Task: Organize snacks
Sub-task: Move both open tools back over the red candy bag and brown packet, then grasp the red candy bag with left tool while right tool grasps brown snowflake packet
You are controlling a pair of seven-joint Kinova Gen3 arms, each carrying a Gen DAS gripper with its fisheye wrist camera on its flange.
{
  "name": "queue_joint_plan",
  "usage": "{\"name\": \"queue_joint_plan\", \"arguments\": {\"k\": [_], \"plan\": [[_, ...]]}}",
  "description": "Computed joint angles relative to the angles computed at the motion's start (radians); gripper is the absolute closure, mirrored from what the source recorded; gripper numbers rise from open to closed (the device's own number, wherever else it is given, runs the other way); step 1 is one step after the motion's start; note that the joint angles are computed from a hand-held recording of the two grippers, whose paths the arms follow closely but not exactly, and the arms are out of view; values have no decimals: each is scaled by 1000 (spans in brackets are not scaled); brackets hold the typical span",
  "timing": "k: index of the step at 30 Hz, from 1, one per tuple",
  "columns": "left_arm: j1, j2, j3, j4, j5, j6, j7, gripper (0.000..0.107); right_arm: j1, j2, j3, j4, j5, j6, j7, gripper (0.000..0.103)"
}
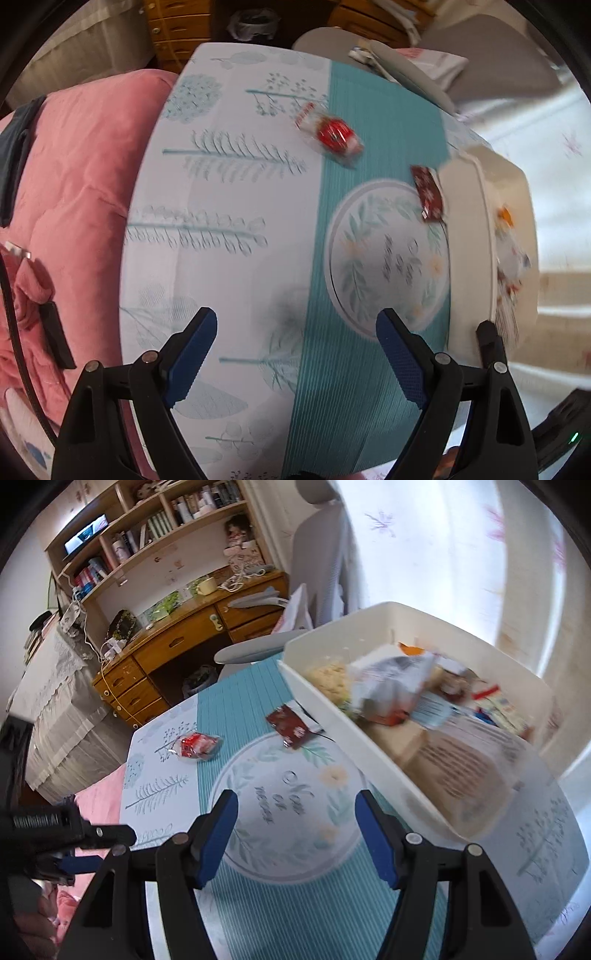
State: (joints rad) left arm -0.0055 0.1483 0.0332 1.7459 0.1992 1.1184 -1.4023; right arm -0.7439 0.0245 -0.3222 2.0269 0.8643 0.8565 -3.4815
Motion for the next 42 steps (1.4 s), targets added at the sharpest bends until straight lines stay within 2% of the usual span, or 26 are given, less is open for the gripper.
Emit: {"name": "queue_joint_plan", "arguments": {"k": [6,10,18,22,27,32,34,36,39,42], "plan": [[-6,143,-6,-161,8,72,97,20,-51,153,51,-78,136,52,-48,37],[-5,212,-3,-223,16,54,154,20,-77,233,113,-110,189,41,-75,37],[2,341,3,-336,30,10,248,20,-131,391,213,-191,265,88,-109,37],[20,398,3,-398,0,8,294,20,-116,424,241,-211,275,43,-118,37],[16,456,10,-448,-2,8,323,20,-119,461,270,-242,280,51,-83,37],[13,489,15,-462,5,-3,347,21,-98,479,278,-276,242,20,-5,37],[11,495,14,-458,10,-16,359,31,-95,481,287,-284,218,13,13,37],[4,502,20,-458,18,-23,360,36,-84,483,293,-289,197,-11,44,37],[-1,520,28,-471,29,-26,359,46,-80,504,297,-327,138,2,130,37],[-10,526,34,-468,49,-38,358,48,-89,506,315,-331,118,-8,153,37]]}}
